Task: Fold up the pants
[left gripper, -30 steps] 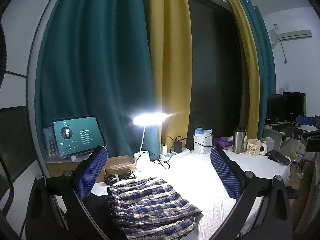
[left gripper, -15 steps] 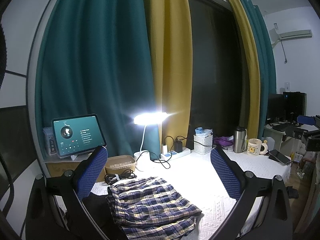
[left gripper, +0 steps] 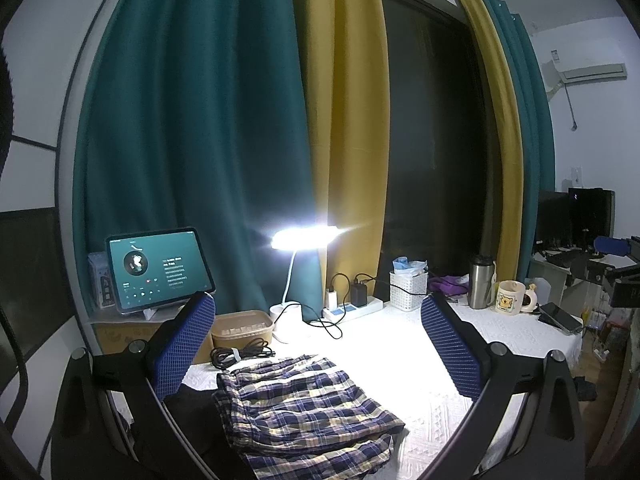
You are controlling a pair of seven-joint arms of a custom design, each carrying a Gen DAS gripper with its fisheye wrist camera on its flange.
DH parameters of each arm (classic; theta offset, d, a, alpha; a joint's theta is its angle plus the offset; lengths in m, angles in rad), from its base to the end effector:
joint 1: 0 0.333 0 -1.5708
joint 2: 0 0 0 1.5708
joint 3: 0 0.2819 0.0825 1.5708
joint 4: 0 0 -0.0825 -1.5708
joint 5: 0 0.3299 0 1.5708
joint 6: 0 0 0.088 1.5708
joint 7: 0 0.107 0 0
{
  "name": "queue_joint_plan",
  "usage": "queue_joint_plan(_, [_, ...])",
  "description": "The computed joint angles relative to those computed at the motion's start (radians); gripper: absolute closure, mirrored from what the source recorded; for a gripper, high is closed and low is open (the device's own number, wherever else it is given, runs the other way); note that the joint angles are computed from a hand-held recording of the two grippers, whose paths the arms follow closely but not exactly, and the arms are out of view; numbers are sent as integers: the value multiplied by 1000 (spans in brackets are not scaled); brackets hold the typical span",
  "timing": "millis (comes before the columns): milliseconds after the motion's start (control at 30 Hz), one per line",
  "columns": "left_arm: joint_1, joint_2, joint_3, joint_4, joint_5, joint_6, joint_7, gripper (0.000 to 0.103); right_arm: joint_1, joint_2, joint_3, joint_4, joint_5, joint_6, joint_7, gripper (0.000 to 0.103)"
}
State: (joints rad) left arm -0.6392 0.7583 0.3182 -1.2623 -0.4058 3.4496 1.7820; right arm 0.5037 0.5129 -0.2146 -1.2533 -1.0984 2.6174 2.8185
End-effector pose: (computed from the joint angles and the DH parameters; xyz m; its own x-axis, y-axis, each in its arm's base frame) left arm 0.6449 -0.2648 0.4993 -0.2591 -0.9642 -0.0556 -0.0914 0.0818 -0.9924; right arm 0.6369 0.2527 0.5421 -0.1886 -0.9779 0.0898 -0.3462 -0.0194 -0.9380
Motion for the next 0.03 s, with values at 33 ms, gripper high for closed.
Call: queue_joint_plan(33, [9,-1,-13,-1,7,6,-1,1,-4,7,4,10,10,-1,-13,5])
